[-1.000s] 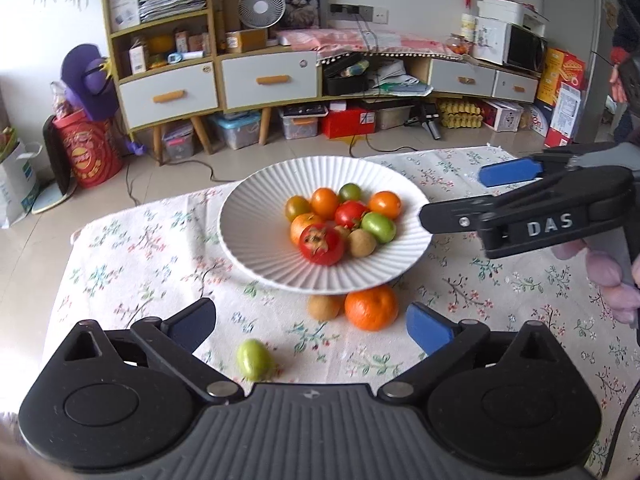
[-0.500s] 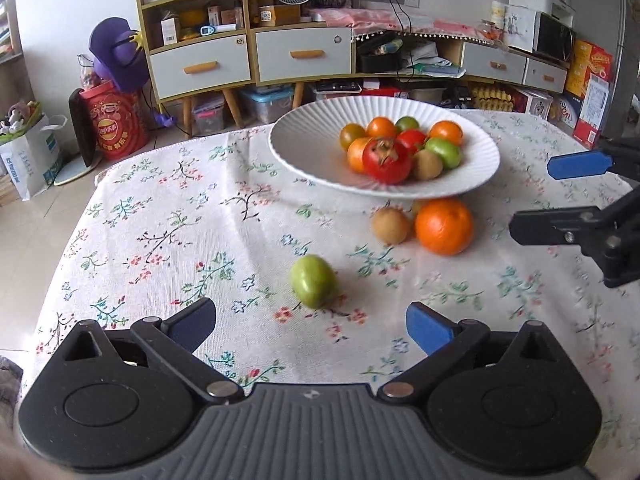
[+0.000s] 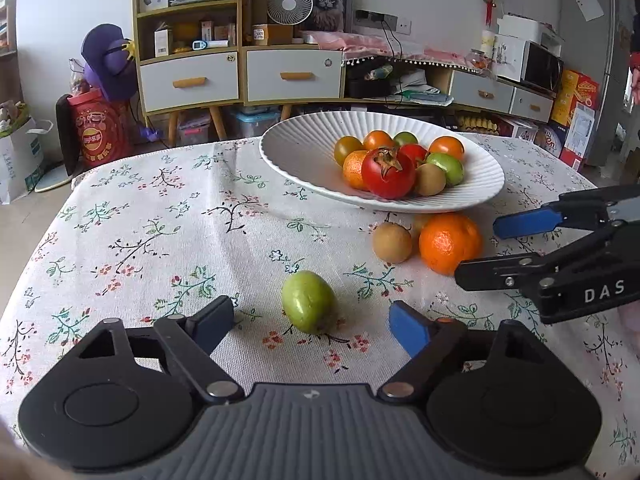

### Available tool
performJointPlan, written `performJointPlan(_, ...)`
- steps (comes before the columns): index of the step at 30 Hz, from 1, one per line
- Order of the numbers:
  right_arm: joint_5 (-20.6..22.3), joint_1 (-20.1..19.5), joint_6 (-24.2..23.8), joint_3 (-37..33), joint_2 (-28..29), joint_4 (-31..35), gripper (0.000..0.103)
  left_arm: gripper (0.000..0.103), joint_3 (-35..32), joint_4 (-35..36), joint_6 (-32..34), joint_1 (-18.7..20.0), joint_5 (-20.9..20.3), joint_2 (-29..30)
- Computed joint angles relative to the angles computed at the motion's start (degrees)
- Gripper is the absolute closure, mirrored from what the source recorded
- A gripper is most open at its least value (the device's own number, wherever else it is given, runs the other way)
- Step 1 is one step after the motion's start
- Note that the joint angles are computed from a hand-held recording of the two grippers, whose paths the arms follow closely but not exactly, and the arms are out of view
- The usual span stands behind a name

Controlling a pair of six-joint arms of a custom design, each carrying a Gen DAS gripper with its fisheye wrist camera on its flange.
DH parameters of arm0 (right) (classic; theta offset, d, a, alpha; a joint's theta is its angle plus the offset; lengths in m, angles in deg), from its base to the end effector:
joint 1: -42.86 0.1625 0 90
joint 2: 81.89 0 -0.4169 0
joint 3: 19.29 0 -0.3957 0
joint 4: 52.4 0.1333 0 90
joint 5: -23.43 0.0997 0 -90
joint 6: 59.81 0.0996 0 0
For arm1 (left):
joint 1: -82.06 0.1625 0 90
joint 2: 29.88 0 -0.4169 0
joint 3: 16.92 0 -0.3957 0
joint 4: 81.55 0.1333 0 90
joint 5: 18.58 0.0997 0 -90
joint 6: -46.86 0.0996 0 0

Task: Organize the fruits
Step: 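Withdraw both open tools toward the light-green tomato and mandarin, then grasp the light-green tomato with the left tool while the right tool grasps the mandarin, then carry the light-green tomato and mandarin over the white plate with both tools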

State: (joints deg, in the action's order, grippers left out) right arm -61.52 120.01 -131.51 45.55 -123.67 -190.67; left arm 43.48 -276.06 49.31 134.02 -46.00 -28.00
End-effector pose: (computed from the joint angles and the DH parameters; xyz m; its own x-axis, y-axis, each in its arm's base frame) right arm -0.0411 -0.8188 0.2380 -0.4986 -0.7794 0.3794 -0.8668 0.4526 -0.2094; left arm -0.2601 -0.6922 -0.1684 -0.7101 -0.1610 -0.6854 0.4871 0.5906 -0.6434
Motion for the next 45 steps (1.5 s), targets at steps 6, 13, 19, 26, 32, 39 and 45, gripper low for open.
performJointPlan(6, 1.3, 0.0, -1.2, 0.4, -0.4, 2.0, 0.045, 0.039, -0.7, -2.5, 1.2, 0.1, -1.0, 0.5)
performJointPlan(13, 1.4, -0.1, -1.6, 0.3, -0.8, 4.2, 0.065, 0.057, -0.3, -2.4, 0.4, 0.0, -1.1, 0.3)
performJointPlan(19, 0.7, -0.2, -1.5, -0.2, -1.5, 7.0, 0.066, 0.076, 1.8, -0.7, -1.7, -0.2, -1.7, -1.1)
performJointPlan(26, -0.6, -0.1, -2.1, 0.5, -2.4, 7.1, 0.066, 0.076, 5.0, 1.0, -4.7, -0.6, -2.3, -2.9)
performJointPlan(32, -1.5, 0.2, -2.4, 1.0, -2.9, 6.8, 0.066, 0.076, 6.5, 3.1, -7.3, -1.0, -2.5, -4.1)
performJointPlan(39, -0.5, 0.3, -2.5, 1.6, -3.7, 6.8, 0.066, 0.076, 6.8, 2.3, -7.1, -1.6, -2.6, -4.5)
performJointPlan(45, 2.3, 0.8, -0.1, -0.6, -3.3, 6.8, 0.066, 0.076, 4.4, 0.3, -3.2, -1.6, -3.4, -4.3)
